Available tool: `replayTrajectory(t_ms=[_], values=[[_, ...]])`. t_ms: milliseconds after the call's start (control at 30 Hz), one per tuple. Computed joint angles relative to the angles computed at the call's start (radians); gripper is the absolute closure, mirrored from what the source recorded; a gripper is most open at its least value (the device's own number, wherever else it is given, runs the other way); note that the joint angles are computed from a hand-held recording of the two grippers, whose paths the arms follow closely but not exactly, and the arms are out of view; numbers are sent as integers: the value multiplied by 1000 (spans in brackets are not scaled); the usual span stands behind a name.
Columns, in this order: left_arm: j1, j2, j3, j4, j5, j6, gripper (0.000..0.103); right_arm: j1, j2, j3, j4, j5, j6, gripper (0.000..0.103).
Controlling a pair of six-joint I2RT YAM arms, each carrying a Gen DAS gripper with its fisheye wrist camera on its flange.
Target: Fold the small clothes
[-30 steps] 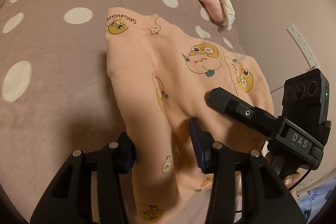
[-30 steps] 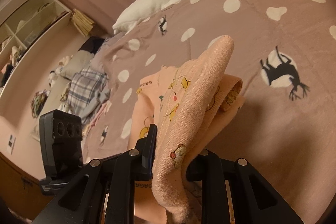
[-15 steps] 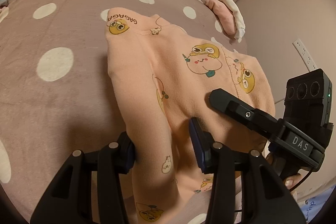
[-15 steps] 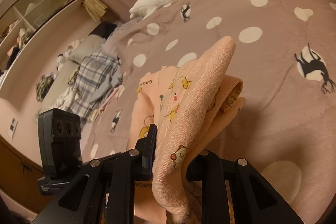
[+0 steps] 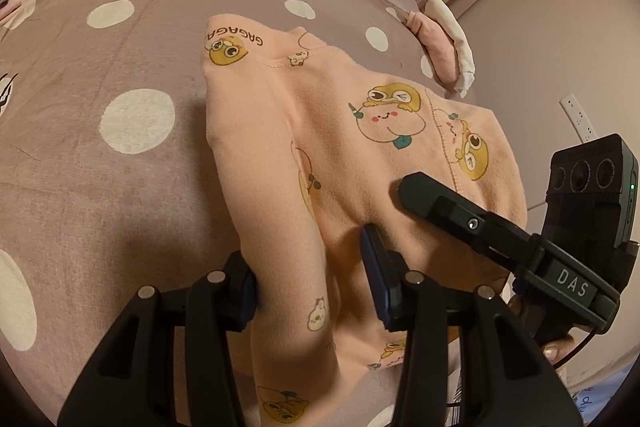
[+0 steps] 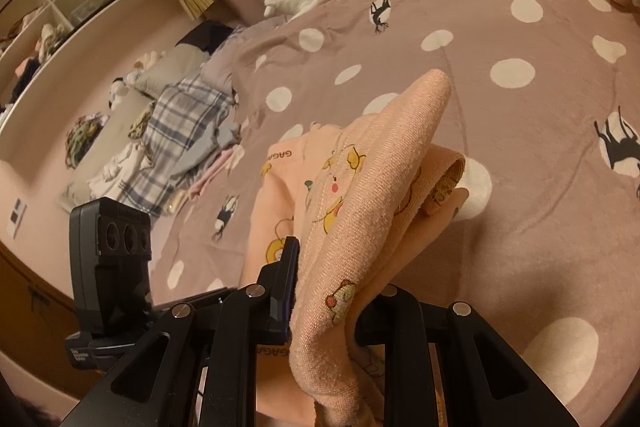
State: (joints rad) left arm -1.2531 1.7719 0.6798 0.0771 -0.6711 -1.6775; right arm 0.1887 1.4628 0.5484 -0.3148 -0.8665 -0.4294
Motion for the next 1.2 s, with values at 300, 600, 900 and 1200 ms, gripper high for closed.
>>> replayTrajectory(t_ms=[300, 600, 900, 1200], values=[[10, -19, -18, 0, -4, 1, 59, 32, -10, -6, 31, 17, 39, 80], [31, -33, -27, -8, 10, 14, 59, 72, -6, -5, 68, 37, 87, 80], [70, -37, -43, 28, 37, 59, 59, 90, 9, 7, 91, 50, 119, 80], [96, -34, -50, 48, 58, 87, 59, 108, 44, 21, 134, 65, 156, 80]])
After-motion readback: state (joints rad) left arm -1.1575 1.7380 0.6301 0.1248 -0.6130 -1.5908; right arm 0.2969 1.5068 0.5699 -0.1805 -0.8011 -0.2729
